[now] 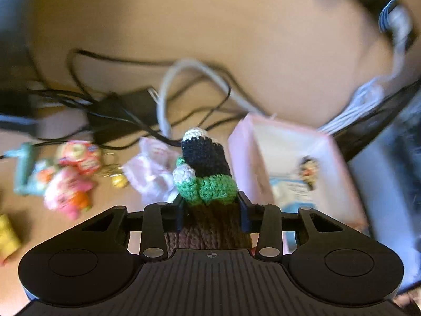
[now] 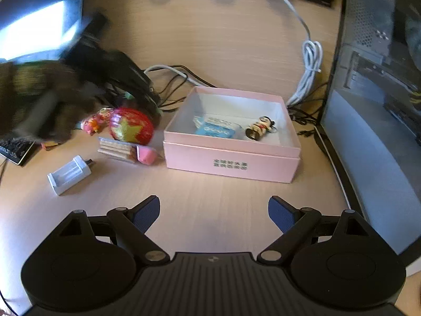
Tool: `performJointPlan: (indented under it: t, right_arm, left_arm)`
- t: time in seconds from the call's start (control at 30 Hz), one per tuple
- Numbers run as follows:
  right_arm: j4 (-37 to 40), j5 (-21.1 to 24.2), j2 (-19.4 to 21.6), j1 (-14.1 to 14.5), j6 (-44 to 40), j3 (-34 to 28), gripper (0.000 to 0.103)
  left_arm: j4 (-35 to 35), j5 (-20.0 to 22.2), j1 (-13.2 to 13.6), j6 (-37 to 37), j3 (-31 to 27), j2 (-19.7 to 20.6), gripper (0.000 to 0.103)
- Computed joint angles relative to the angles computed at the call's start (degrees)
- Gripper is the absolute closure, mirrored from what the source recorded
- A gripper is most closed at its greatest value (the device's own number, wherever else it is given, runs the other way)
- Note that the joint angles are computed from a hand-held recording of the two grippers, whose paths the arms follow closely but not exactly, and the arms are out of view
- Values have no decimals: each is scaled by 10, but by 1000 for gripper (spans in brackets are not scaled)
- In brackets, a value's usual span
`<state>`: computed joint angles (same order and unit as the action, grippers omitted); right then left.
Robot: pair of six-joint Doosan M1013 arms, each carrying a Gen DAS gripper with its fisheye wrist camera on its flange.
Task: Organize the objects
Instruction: 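Carry the crochet doll into the box while the right tool grasps the pudding toy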
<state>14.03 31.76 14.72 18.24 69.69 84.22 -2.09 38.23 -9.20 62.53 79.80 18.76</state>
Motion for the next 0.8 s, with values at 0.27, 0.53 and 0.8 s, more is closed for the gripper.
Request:
performJointPlan:
  t: [0.27,0.53,0.8]
  right_arm:
    - [87,34,47,37,-100,-66,13]
    - [196,139,144,109,-213,-203,15]
    - [134,228,248,158,-96,-348,56]
  left_arm:
    - [220,-45,-20,-254,210,-184,61]
    - [293,-20,-6,-397,302,-264,61]
    - [285,-75,34,-379,328,-290,61]
